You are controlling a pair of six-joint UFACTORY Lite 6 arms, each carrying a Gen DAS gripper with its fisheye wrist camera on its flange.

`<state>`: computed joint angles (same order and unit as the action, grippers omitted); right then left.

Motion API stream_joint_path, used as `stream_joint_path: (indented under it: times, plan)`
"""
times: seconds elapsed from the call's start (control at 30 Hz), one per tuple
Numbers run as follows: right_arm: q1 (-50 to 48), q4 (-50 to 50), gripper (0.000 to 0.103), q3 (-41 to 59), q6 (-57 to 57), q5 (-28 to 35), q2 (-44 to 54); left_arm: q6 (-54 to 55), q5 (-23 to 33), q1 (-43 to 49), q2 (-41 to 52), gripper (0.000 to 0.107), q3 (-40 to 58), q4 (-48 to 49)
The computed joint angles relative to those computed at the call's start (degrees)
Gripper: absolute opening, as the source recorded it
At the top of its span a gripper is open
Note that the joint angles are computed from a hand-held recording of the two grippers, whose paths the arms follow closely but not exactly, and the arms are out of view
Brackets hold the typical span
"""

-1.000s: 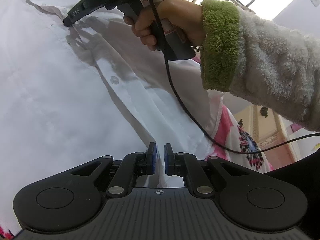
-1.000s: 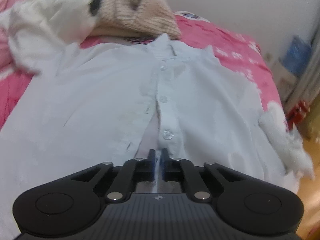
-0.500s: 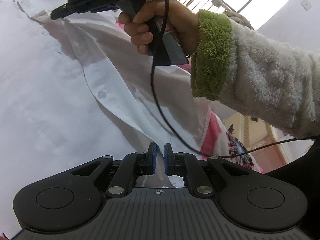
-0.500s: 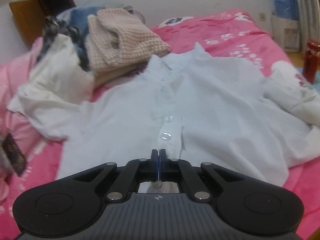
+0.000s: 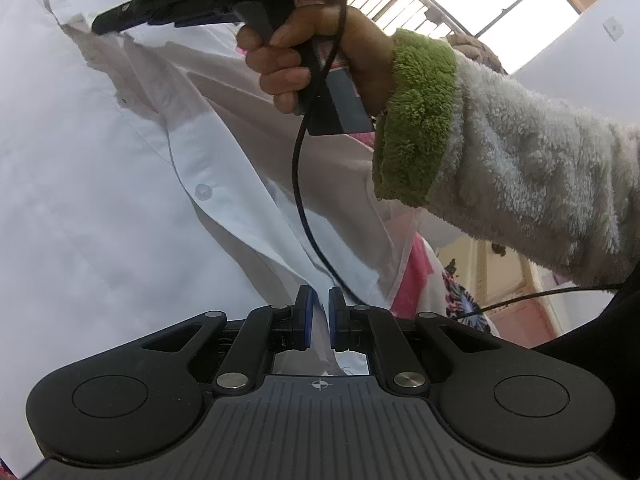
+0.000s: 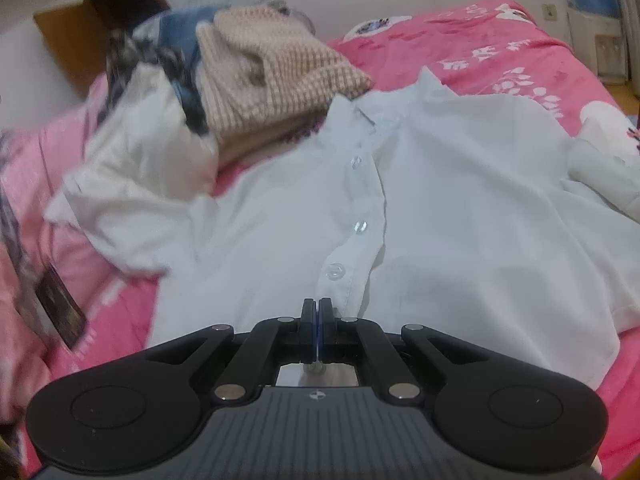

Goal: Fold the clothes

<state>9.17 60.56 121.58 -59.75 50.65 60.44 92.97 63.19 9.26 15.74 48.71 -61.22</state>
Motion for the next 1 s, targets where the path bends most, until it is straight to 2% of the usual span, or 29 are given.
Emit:
stream_joint_path:
  times: [0.37, 0.6, 0.7, 0.77, 0.83, 0.9, 1.0]
  plan:
    - [0.0, -5.2, 0.002, 13.4, 10.3, 8.5, 8.4, -0.8, 2.5, 0.9, 1.1, 0.006, 0.6, -0.4]
    - [-0.5, -3.1, 0.003, 12.2, 10.3, 5.9, 7.1, -1.1, 4.5, 0.1, 1.3, 0.006, 1.0, 0.8]
    - [0.3, -7.2, 0.003, 19.0, 14.3, 5.9, 11.0, -1.0, 5.1, -0.3, 1.2, 0.006, 0.7, 1.2]
    - [1.6, -12.5, 0.003, 28.0, 18.6, 7.9, 16.3, -1.0, 5.2, -0.6, 1.1, 0.006, 0.4, 1.2]
    - [2.8, -14.1, 0.003, 31.7, 19.3, 9.6, 19.1, -1.1, 5.2, -1.1, 1.2, 0.006, 0.3, 1.1]
    - [3.6, -13.2, 0.002, 30.5, 17.7, 10.1, 18.9, -1.2, 5.5, -1.1, 1.2, 0.006, 0.3, 1.4]
    - [3.3, -8.6, 0.002, 19.1, 11.6, 8.6, 12.3, -1.5, 5.9, -1.0, 1.3, 0.007, 0.5, 2.0]
